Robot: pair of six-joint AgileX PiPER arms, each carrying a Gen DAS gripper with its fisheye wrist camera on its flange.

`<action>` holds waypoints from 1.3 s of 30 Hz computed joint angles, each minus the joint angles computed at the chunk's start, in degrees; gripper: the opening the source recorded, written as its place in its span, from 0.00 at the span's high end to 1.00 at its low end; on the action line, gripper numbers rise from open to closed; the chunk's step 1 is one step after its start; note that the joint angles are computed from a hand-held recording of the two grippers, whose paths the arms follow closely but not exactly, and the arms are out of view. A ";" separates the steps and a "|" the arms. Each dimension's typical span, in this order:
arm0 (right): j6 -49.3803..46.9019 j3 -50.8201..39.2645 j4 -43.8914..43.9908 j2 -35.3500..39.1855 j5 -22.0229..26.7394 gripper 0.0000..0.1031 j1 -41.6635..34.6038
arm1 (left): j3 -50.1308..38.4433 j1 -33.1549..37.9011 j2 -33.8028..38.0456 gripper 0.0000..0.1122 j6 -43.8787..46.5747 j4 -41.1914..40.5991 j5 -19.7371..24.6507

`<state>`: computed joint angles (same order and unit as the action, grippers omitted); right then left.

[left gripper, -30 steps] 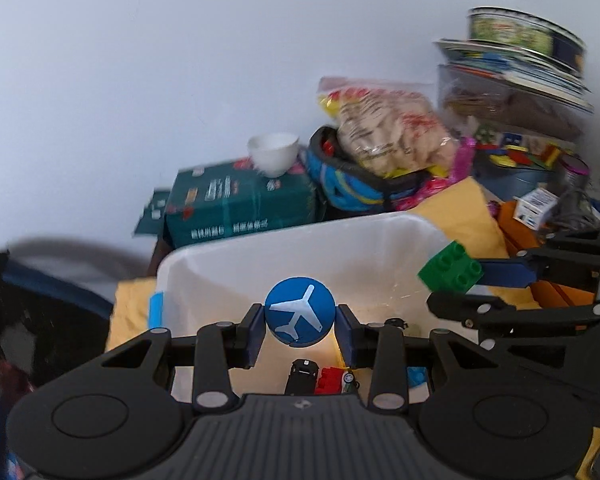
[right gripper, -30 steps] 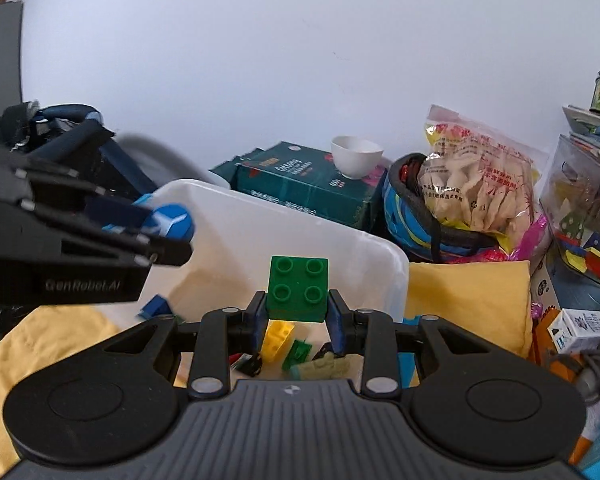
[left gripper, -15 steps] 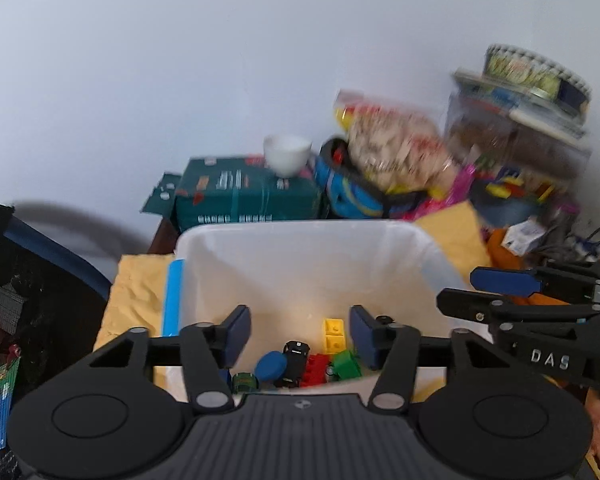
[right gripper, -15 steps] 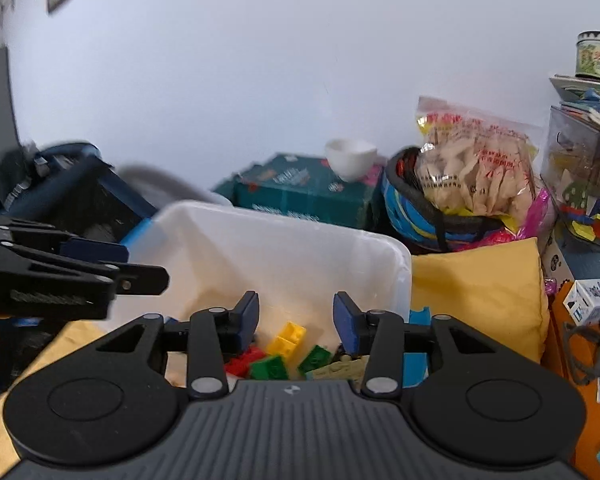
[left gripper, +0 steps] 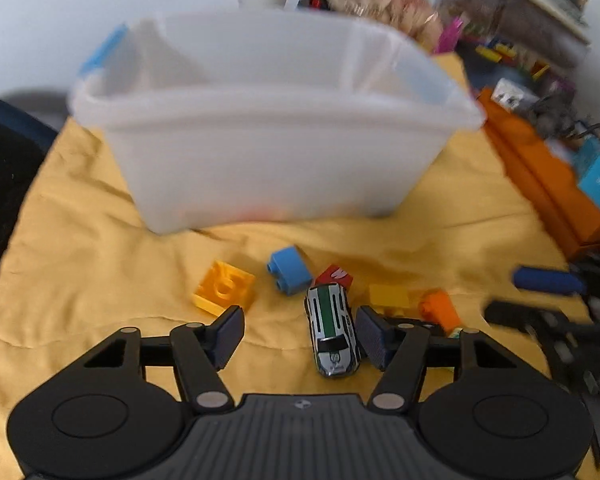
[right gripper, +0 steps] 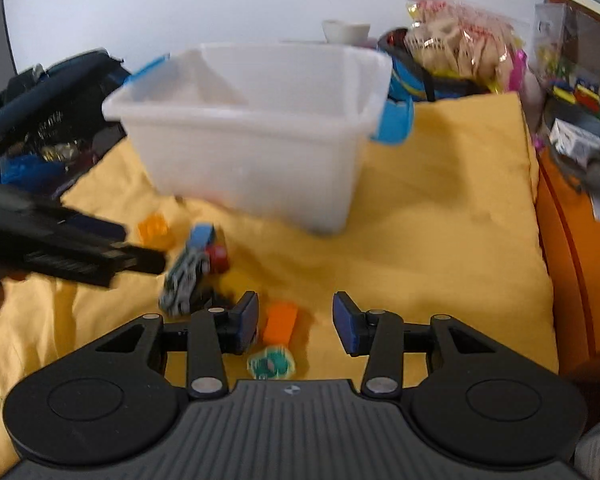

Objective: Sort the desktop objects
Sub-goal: 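Grasp the green-striped silver car with left tool while right grasps the white race car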

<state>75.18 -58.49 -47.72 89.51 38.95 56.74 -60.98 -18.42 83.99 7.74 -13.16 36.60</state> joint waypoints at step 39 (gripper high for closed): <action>-20.48 -10.58 1.18 15.23 13.65 0.80 12.91 | 18.33 2.07 -18.55 0.70 3.16 2.21 7.76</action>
